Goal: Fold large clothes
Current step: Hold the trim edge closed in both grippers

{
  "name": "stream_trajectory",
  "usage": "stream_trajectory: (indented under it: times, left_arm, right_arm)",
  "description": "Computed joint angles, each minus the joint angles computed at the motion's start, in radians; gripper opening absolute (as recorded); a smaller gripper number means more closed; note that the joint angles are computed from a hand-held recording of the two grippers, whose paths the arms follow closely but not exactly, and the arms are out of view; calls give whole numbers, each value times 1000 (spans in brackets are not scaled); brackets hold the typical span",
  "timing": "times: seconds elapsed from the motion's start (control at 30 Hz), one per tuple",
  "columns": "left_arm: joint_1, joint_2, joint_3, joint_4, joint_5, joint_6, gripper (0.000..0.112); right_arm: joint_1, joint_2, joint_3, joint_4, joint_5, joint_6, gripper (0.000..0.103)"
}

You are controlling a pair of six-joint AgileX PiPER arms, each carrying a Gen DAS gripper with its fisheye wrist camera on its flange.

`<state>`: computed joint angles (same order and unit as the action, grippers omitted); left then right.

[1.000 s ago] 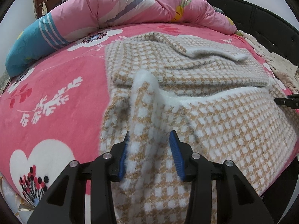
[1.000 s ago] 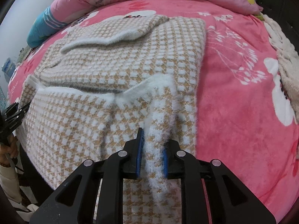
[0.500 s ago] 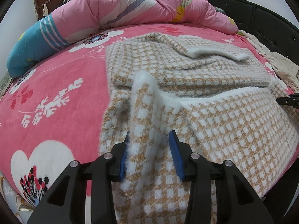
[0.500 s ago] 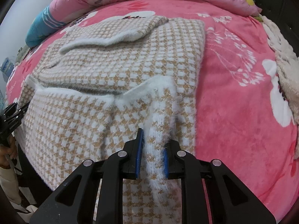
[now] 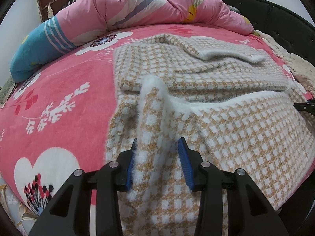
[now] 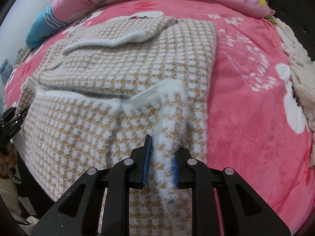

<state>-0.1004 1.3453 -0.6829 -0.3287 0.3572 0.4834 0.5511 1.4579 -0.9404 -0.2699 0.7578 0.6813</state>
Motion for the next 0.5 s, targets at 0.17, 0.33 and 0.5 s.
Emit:
stream_trajectory:
  times: [0.17, 0.33, 0.5]
  left_arm:
    - [-23, -10, 9, 82, -15, -100, 39]
    - [-30, -9, 11, 110, -22, -134, 39]
    - [-29, -10, 12, 106, -23, -125, 39]
  right_arm:
    - [-2, -1, -2, -11, 10, -2, 19]
    - [-20, -6, 3, -10, 12, -21, 19]
    - [-2, -4, 1, -23, 19, 5, 20]
